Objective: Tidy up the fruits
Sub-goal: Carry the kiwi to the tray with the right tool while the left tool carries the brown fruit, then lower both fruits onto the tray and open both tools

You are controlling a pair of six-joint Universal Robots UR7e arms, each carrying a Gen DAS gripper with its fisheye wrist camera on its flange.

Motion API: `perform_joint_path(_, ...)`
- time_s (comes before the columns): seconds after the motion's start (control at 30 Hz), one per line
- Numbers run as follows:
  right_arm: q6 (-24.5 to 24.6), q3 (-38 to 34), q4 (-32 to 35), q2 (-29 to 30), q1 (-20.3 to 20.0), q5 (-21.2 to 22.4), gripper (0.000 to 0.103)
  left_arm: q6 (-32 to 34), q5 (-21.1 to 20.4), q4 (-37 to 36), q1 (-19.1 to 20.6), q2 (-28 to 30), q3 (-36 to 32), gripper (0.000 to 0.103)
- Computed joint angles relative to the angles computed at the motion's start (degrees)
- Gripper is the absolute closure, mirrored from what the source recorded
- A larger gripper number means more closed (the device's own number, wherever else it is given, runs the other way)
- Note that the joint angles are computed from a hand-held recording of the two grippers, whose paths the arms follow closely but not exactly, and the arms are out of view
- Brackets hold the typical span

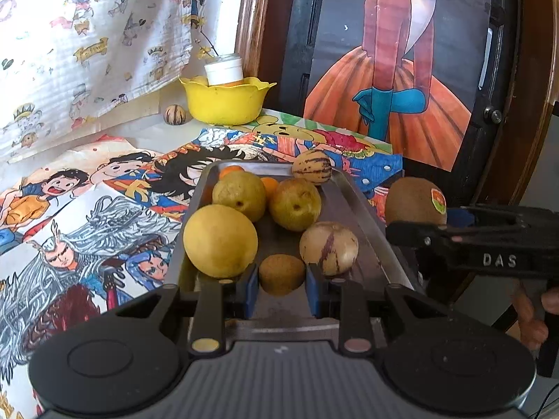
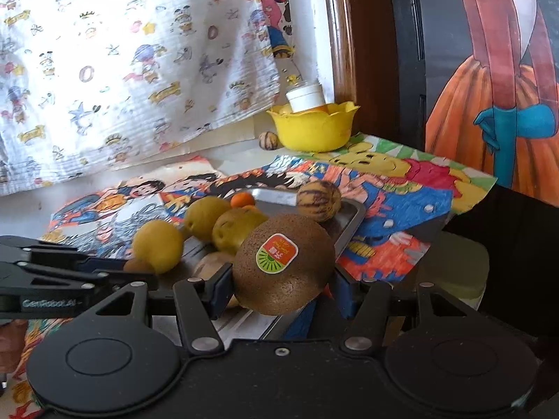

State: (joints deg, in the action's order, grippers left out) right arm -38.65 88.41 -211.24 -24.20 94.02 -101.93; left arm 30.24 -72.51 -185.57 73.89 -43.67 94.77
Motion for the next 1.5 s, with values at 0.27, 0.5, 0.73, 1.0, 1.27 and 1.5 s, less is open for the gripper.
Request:
perform_joint_path(0.27, -0.3, 2.8, -2.7, 0.1, 0.0, 0.2, 0.043, -0.8, 1.2, 0.1, 0.1, -0.3, 0.6, 0.072)
perform_joint_path(0.5, -0.6, 3.5, -4.3, 0.8, 0.3, 0.1, 0.043, -1.4, 1.7, -1.0, 0.2, 0.0, 0.8, 0.072)
perform_joint_path(0.73, -2.3, 3.7, -6.1, 1.8, 0.5, 0.0, 0.043, -2.2, 1.8, -0.6, 0.5, 0.1, 0.5, 0.072)
perform_joint_path(1.0, -4.9, 3.2, -8.0, 3.2, 0.8, -0.7, 0.043, -2.8, 2.0, -0.1, 0.6, 0.0, 0.6, 0.071)
perform_joint_path(1.27, -6.2, 2.7, -9.0, 4.4, 0.8, -1.0, 0.042, -4.0, 2.5, 0.9, 0.6, 0.1, 0.3, 0.071)
perform_joint_path(1.5, -6.9, 2.3, -9.7, 4.9, 0.9, -1.2, 0.042, -4.4, 2.4, 1.1, 0.6, 0.1, 0.2, 0.071)
